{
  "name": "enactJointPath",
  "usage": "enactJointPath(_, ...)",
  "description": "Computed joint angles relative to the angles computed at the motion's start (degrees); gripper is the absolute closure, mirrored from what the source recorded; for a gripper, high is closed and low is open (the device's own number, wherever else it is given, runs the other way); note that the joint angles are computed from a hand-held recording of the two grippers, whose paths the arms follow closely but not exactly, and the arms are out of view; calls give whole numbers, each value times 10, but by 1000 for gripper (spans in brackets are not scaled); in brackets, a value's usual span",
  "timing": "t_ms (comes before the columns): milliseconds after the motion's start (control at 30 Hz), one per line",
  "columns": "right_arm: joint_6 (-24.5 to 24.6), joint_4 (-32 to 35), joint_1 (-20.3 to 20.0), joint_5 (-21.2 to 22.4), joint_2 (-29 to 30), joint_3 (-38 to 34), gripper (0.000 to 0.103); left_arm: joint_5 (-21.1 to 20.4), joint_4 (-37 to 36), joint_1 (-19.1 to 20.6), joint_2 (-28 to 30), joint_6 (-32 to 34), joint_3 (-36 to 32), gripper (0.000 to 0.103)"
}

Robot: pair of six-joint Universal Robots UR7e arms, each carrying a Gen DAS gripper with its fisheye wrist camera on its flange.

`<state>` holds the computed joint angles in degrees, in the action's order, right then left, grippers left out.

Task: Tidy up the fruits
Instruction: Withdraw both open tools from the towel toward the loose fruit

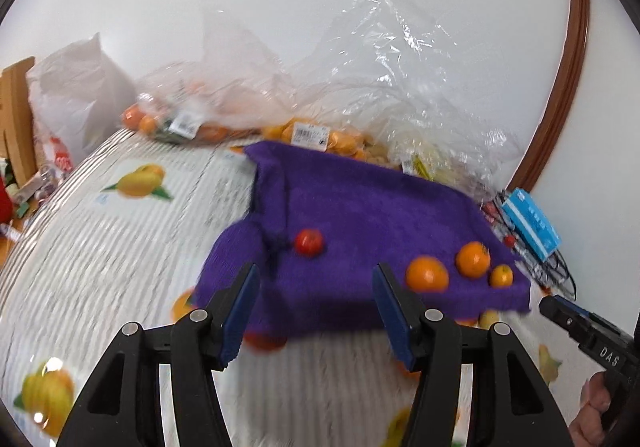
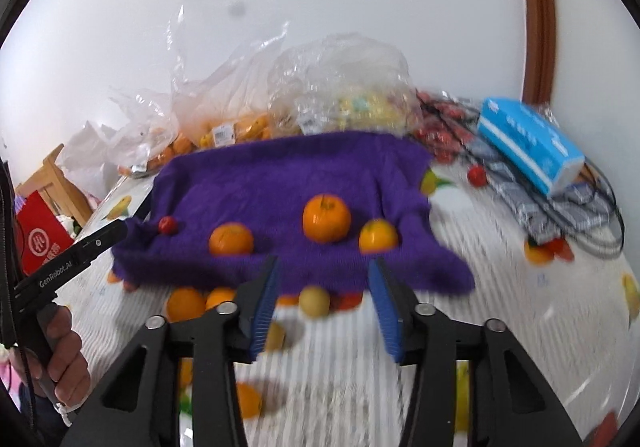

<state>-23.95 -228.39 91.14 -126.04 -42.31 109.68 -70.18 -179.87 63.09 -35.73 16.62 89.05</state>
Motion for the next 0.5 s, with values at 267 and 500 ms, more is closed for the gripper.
enactJointPath(267, 2, -42, 3, -5, 12, 45, 76, 47, -42, -3, -37, 35, 84, 47)
enactJointPath(500, -13, -62, -6, -17, 30, 34, 76, 42, 50, 7, -40, -7, 60, 49)
